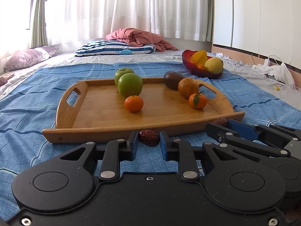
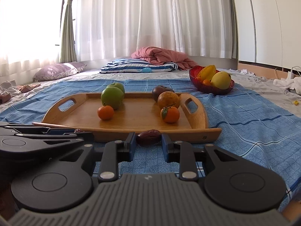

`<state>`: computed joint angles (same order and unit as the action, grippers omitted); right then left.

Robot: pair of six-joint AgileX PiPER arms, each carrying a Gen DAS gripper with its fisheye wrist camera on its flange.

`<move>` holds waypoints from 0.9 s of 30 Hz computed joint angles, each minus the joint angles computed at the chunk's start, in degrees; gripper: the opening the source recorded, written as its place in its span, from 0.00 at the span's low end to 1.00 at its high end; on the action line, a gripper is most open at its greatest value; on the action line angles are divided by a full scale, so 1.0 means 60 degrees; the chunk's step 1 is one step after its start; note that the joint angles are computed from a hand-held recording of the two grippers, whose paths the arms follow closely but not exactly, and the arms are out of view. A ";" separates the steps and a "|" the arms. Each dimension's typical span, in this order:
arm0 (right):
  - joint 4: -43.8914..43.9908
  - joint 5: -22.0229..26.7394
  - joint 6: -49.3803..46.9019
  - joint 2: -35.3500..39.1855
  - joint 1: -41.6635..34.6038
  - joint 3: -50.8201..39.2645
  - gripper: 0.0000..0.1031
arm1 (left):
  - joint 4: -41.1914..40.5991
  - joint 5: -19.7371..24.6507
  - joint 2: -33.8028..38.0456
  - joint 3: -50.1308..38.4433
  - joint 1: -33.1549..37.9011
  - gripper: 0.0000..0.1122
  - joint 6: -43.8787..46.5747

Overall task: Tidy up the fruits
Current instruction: 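Carry both red dates over the wooden tray with both grippers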

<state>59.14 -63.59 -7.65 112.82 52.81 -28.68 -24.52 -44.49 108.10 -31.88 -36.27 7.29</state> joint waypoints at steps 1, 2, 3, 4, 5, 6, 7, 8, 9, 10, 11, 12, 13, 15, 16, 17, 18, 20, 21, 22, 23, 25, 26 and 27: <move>-0.0051 0.0018 0.0011 -0.0015 -0.0072 -0.0024 0.32 | 0.0002 0.0099 0.0005 -0.0094 0.0027 0.21 0.0016; -0.0098 0.0016 0.0009 -0.0041 -0.0132 -0.0032 0.32 | -0.0003 0.0193 0.0002 -0.0183 0.0050 0.21 0.0030; -0.0122 0.0004 -0.0012 -0.0058 -0.0178 -0.0048 0.32 | 0.0014 0.0308 -0.0005 -0.0272 0.0087 0.21 0.0041; -0.0149 0.0000 -0.0046 -0.0072 -0.0234 -0.0077 0.32 | 0.0018 0.0422 -0.0002 -0.0367 0.0122 0.21 0.0053; -0.0190 0.0001 -0.0062 -0.0095 -0.0294 -0.0101 0.32 | 0.0032 0.0530 -0.0001 -0.0467 0.0159 0.21 0.0062; -0.0257 -0.0007 -0.0049 -0.0116 -0.0369 -0.0128 0.32 | 0.0046 0.0618 0.0012 -0.0566 0.0190 0.21 0.0077; -0.0310 -0.0021 -0.0055 -0.0131 -0.0435 -0.0159 0.32 | 0.0050 0.0688 0.0021 -0.0653 0.0221 0.21 0.0102; -0.0358 -0.0033 -0.0081 -0.0142 -0.0513 -0.0199 0.32 | 0.0016 0.0730 0.0039 -0.0743 0.0240 0.21 0.0147; -0.0376 -0.0029 -0.0131 -0.0148 -0.0588 -0.0258 0.32 | -0.0066 0.0773 0.0066 -0.0853 0.0254 0.21 0.0234; -0.0399 -0.0006 -0.0168 -0.0150 -0.0661 -0.0315 0.32 | -0.0143 0.0830 0.0085 -0.0957 0.0281 0.21 0.0319; -0.0430 0.0037 -0.0190 -0.0157 -0.0750 -0.0376 0.32 | -0.0199 0.0913 0.0103 -0.1069 0.0335 0.21 0.0372; -0.0479 0.0077 -0.0173 -0.0144 -0.0840 -0.0421 0.32 | -0.0221 0.1019 0.0113 -0.1169 0.0393 0.21 0.0382; -0.0516 0.0136 -0.0183 -0.0142 -0.0929 -0.0471 0.32 | -0.0206 0.1138 0.0121 -0.1269 0.0465 0.21 0.0346; -0.0521 0.0251 -0.0256 -0.0118 -0.1102 -0.0598 0.32 | -0.0134 0.1336 0.0185 -0.1489 0.0606 0.21 0.0232; -0.0541 0.0320 -0.0315 -0.0101 -0.1205 -0.0662 0.32 | -0.0118 0.1419 0.0223 -0.1599 0.0661 0.21 0.0224; -0.0533 0.0385 -0.0380 -0.0071 -0.1279 -0.0727 0.32 | -0.0137 0.1479 0.0261 -0.1694 0.0696 0.21 0.0254; -0.0540 0.0486 -0.0461 -0.0064 -0.1366 -0.0799 0.32 | -0.0159 0.1519 0.0305 -0.1785 0.0722 0.21 0.0297; -0.0531 0.0697 -0.0593 -0.0031 -0.1571 -0.0965 0.32 | -0.0246 0.1589 0.0418 -0.1981 0.0752 0.21 0.0416; -0.0521 0.0784 -0.0642 -0.0016 -0.1655 -0.1039 0.32 | -0.0287 0.1629 0.0473 -0.2071 0.0763 0.21 0.0467; -0.0544 0.0872 -0.0667 -0.0002 -0.1762 -0.1101 0.32 | -0.0315 0.1683 0.0525 -0.2158 0.0778 0.21 0.0500; -0.0569 0.0940 -0.0675 0.0020 -0.1860 -0.1157 0.32 | -0.0331 0.1728 0.0592 -0.2258 0.0787 0.21 0.0505; -0.0553 0.1119 -0.0736 0.0064 -0.2030 -0.1301 0.32 | -0.0382 0.1841 0.0708 -0.2431 0.0824 0.21 0.0556; -0.0576 0.1211 -0.0735 0.0081 -0.2118 -0.1360 0.32 | -0.0422 0.1891 0.0772 -0.2524 0.0834 0.21 0.0604; -0.0614 0.1303 -0.0727 0.0109 -0.2204 -0.1424 0.32 | -0.0504 0.1961 0.0837 -0.2634 0.0839 0.21 0.0699</move>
<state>55.46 -55.77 -12.01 113.47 39.58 -37.22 -27.54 -32.72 113.12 -47.69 -31.23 11.49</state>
